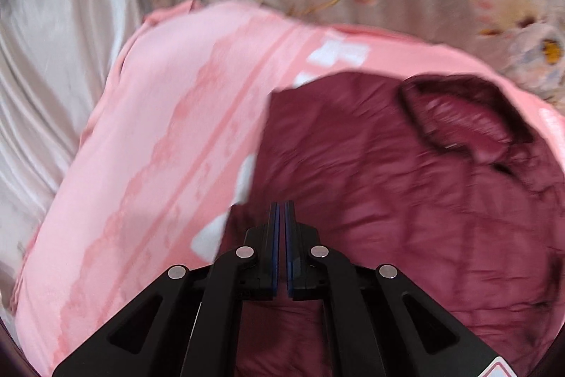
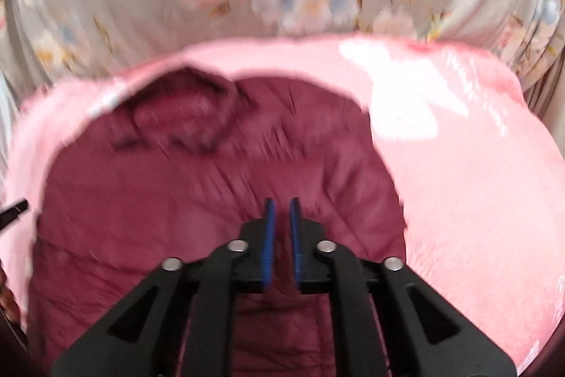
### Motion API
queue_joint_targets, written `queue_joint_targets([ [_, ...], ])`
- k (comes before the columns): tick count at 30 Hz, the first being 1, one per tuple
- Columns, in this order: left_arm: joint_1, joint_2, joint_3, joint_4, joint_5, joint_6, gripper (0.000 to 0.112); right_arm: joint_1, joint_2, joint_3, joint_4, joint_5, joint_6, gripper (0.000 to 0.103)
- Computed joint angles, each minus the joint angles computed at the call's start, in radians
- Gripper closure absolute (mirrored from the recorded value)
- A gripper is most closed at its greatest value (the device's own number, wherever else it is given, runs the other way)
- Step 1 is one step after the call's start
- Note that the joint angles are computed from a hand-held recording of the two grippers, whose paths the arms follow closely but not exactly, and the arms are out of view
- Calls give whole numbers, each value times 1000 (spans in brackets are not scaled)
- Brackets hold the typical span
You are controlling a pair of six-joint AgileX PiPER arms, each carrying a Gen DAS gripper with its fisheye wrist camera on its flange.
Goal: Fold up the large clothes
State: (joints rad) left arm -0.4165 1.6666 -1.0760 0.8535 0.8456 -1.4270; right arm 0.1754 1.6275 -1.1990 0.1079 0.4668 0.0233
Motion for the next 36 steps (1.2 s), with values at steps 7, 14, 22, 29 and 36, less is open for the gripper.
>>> queue_joint_targets([
  [7,-74,91,-179,-32,21,79,109,100,105,-135,87,59,-76,83],
  [14,-95,220,-263,-70,9,115,109,174,172,-94,21,28,-3,83],
  [22,-78,332,-276,-108,-41,112,109,165,211,-29,84,-27,-53,84],
  [29,-125,391,-270,29,-4,-12,109,179,211,23,65,-106,-44,84],
  [36,-165,419,-272,103,58,-73,110,204,217,38,-49,-152,64,84],
])
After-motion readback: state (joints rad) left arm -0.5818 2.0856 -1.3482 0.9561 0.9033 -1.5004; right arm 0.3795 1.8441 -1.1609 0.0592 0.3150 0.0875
